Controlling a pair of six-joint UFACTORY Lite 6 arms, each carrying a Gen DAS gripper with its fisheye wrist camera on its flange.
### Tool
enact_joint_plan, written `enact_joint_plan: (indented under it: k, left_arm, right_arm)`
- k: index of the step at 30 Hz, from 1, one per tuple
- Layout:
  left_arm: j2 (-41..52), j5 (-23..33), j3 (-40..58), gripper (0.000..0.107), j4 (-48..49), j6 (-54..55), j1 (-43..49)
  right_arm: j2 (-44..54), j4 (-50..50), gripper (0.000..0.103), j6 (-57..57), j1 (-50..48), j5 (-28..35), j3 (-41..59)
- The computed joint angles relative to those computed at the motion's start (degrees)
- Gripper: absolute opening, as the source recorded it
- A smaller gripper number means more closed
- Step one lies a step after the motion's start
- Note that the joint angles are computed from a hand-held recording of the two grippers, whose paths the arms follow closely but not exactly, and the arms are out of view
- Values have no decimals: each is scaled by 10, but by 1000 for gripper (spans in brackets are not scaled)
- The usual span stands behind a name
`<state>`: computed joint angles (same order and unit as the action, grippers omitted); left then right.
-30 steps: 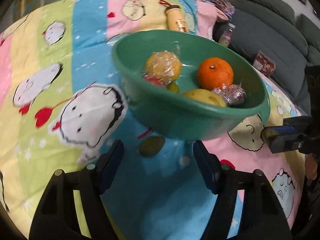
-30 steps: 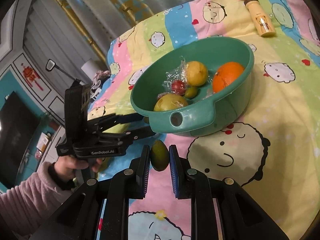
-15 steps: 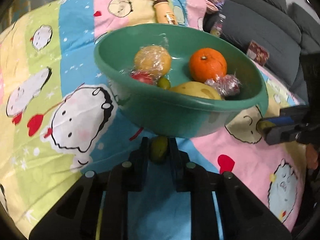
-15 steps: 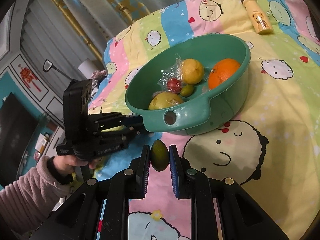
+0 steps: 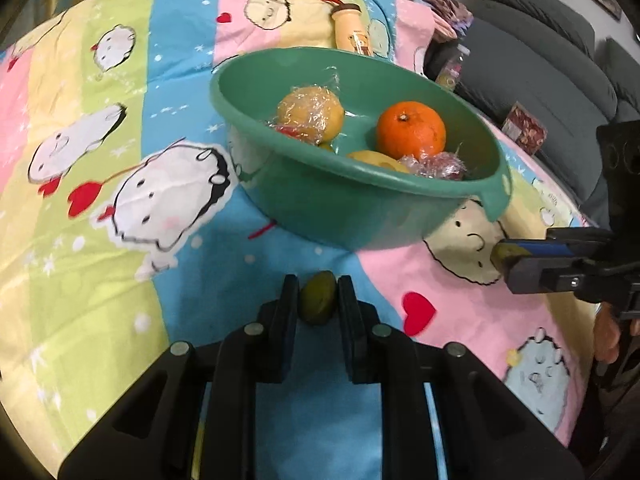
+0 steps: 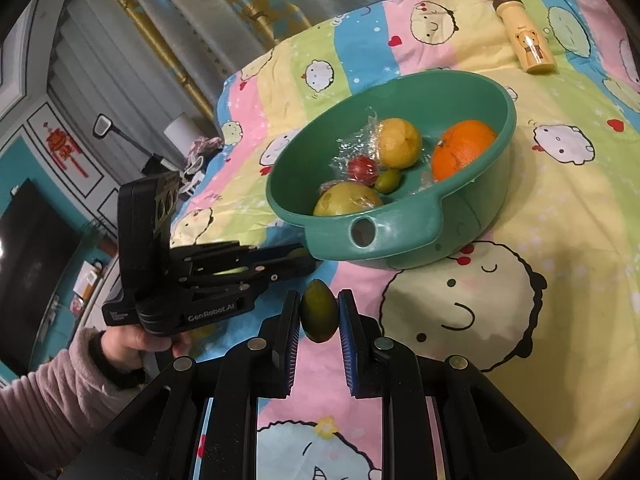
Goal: Organize fruits
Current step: 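Carry both small green fruits over the green basin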
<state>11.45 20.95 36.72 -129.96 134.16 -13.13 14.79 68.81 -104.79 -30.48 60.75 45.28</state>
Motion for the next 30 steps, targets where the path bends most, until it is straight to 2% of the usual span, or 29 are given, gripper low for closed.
enact_joint_plan:
  k: [5, 10, 17, 23, 30]
  left_arm:
    - [-77, 26, -68, 19, 17, -60, 12]
    - [-198, 49, -153, 19, 7, -109, 10]
    - [-288, -42, -155, 19, -48, -121, -58]
    - [-285, -89, -100, 19, -78, -114, -93]
    - [-199, -120, 15, 19, -216, 28, -132]
  right_arm:
    - [-15, -6, 21, -7, -9, 22, -11]
    - [-27, -12, 21, -6, -19, 55, -13]
    - [-52, -9, 21, -16, -51, 105, -17]
    - [-79, 18, 21, -13, -74, 113, -8]
    - [-87, 59, 21, 2, -63, 71, 23]
